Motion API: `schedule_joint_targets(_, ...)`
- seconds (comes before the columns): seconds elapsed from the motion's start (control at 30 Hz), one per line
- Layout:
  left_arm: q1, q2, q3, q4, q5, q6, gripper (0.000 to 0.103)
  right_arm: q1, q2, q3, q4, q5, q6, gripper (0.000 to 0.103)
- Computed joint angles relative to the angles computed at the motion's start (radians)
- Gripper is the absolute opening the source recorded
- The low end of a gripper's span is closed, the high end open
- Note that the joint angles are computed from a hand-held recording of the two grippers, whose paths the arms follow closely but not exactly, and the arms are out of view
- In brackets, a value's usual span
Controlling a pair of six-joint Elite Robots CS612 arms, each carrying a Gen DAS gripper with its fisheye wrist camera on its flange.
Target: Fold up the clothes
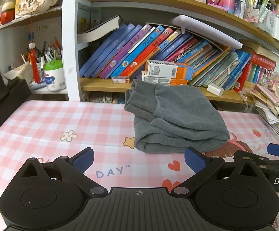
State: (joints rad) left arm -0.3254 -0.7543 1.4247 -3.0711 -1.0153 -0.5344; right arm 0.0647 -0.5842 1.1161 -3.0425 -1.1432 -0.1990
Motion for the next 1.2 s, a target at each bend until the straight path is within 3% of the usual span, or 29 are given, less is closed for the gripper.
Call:
schedule_joint_targets(0.7,0.0,-0.009,0.017,0.043,-0.01,-0.041,0.103,0.004,-0.014,0.032,0.017,-0.018,-0.017,0.099)
schedule_joint_targets(1.2,-0.002,-0.009,0.022,0.026,-0.008,-0.034,0.103,0.003,-0.015,0.036,0.019,-0.022,-0.02,0.099)
